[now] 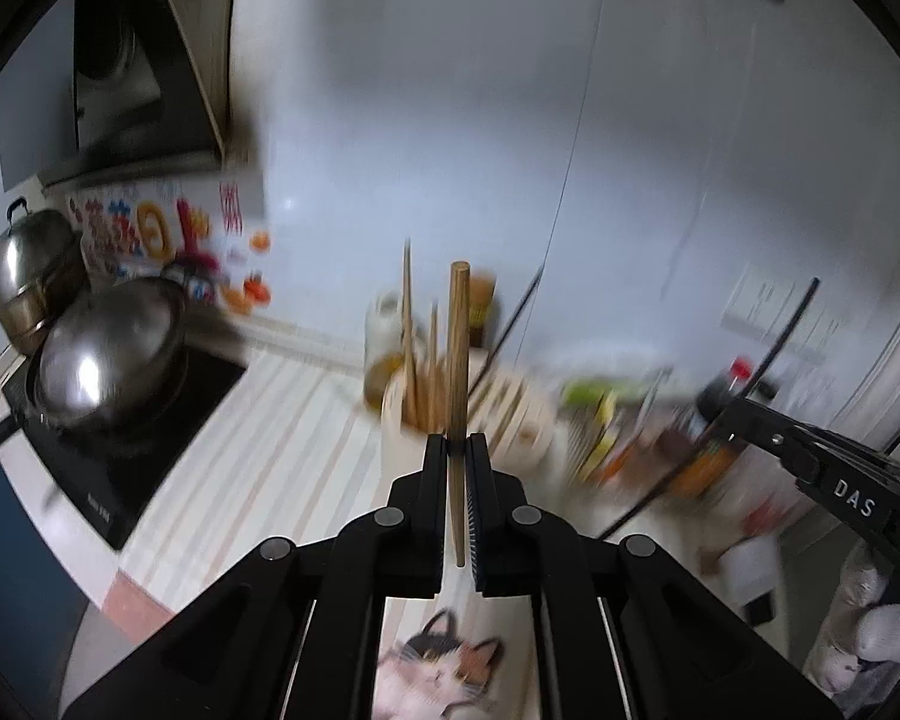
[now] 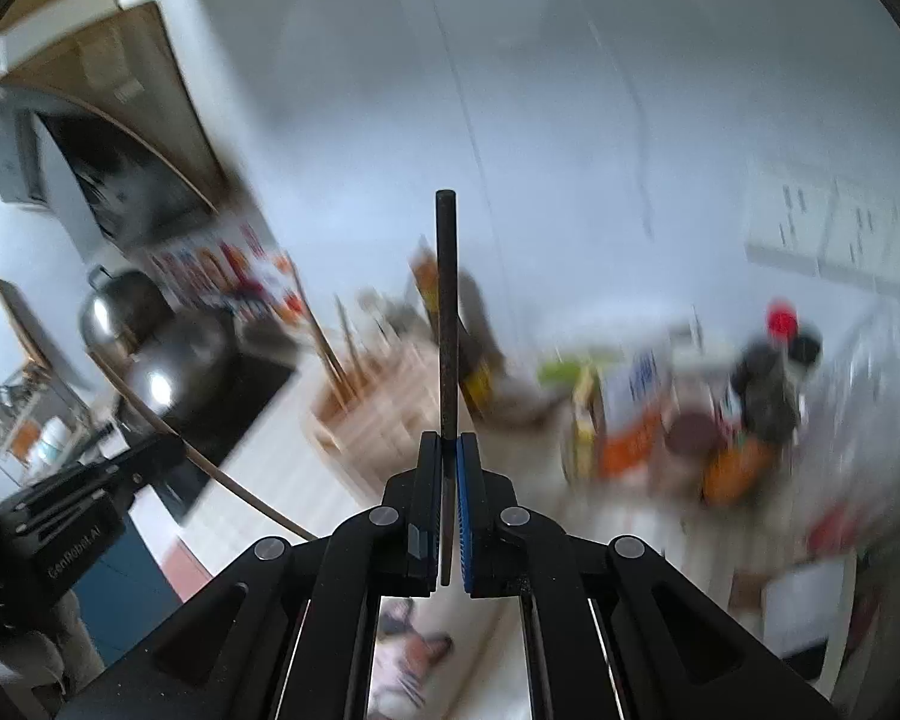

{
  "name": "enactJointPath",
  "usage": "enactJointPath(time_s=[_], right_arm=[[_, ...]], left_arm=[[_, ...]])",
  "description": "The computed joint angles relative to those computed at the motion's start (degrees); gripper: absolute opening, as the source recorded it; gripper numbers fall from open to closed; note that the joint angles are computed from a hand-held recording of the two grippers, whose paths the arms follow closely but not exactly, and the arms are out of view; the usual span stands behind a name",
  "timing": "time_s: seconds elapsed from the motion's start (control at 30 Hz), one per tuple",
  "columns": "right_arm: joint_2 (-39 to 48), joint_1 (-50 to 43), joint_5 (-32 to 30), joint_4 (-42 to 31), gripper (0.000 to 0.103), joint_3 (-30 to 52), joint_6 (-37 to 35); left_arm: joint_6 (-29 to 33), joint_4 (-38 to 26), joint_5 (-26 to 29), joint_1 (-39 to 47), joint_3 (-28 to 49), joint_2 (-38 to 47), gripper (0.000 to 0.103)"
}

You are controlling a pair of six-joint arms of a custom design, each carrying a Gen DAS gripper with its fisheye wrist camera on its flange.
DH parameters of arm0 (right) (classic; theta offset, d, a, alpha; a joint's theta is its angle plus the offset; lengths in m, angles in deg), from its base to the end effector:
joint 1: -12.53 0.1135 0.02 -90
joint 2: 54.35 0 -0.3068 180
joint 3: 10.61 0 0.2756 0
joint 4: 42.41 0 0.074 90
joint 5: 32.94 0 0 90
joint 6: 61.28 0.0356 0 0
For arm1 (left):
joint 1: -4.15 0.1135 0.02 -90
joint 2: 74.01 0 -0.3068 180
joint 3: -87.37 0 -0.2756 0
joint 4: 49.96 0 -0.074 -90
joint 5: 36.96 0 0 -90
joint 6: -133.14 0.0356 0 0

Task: Organize utensils
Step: 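Lift both held chopsticks up over the cream holder, then open both tools to drop the chopsticks into the holder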

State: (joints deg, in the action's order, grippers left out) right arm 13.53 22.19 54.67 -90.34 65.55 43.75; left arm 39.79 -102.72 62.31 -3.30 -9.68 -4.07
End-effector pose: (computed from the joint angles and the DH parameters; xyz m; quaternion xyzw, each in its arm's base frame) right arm 0.2576 0.0454 0.3675 0.0335 0.9042 0.1094 0.4114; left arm 0.2642 -0.0403 0.3939 0.0666 0.9006 -0.1127 0.4144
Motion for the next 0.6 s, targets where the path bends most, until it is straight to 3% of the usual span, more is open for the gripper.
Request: enactJointPath(time_s=[0.13,0.3,0.6], right_arm=[[4.3,-0.8,-3.7,-3.0,0.005,10.9,-0.3],[13.0,0.7,-3.1,-3.3,0.005,22.0,-0.6],[30.8,2.2,-0.7,-2.9,0.005,34.6,-0.4]], left_arm=[[0.5,-2.4,2.7,2.1,9.6,4.1,0.003],[1.4,-2.8,2.1,3.1,18.5,11.7,0.003],[2.2,-5.1,-1.5,2.9,26.6,25.6,0.004]])
